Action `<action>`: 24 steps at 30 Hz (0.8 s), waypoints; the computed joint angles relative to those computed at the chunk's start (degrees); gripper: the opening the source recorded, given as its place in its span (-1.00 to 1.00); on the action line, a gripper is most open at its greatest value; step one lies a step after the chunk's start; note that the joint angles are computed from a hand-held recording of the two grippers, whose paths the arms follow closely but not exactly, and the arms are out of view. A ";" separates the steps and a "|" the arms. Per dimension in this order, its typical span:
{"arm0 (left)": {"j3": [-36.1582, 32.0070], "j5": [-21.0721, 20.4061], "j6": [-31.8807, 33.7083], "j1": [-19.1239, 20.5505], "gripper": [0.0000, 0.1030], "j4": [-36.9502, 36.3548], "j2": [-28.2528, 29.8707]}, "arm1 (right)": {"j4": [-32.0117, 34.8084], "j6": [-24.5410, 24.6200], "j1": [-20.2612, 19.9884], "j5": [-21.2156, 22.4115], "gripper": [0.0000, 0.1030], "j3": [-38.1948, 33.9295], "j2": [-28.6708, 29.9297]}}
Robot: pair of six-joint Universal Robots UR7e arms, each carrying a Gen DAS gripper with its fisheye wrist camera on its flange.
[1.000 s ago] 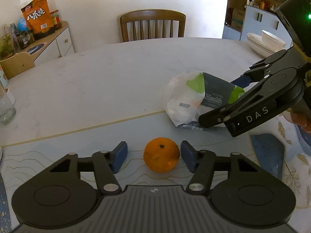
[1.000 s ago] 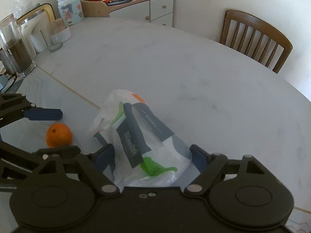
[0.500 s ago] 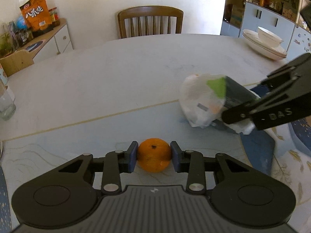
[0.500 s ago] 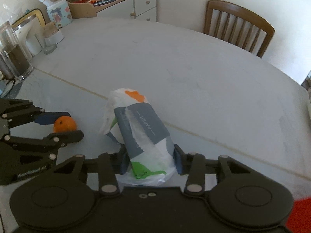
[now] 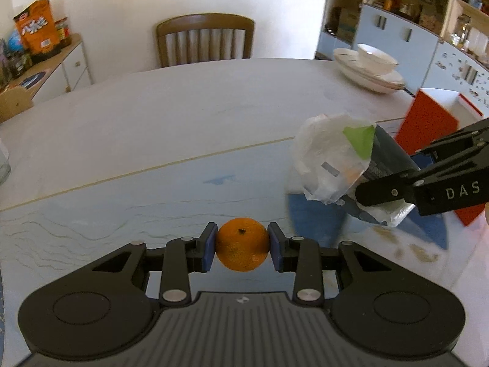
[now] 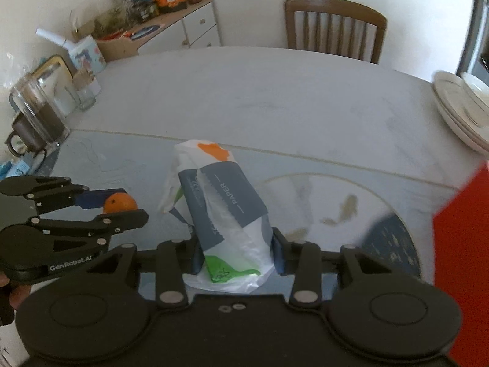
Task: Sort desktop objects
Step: 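Carry the orange and tissue pack with both tools into the red box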
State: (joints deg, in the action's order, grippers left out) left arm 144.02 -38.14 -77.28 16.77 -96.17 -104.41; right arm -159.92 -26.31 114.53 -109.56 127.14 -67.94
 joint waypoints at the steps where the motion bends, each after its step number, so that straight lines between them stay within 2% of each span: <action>1: -0.35 -0.30 -0.12 -0.58 -0.34 -0.29 0.75 | 0.54 0.33 -0.18 0.11 -0.21 0.47 -1.34; 12: -5.33 -2.05 2.79 -3.54 -0.34 -7.96 10.70 | 5.96 0.71 -2.99 0.46 -0.21 4.26 -15.79; 17: -8.27 -1.78 7.94 -3.40 -0.34 -14.73 16.80 | 8.31 -0.75 -4.95 0.97 -0.21 4.75 -21.61; 24: -12.63 -0.47 18.50 -3.13 -0.34 -26.68 26.94 | 10.89 -3.66 -8.59 1.34 -0.21 3.96 -27.90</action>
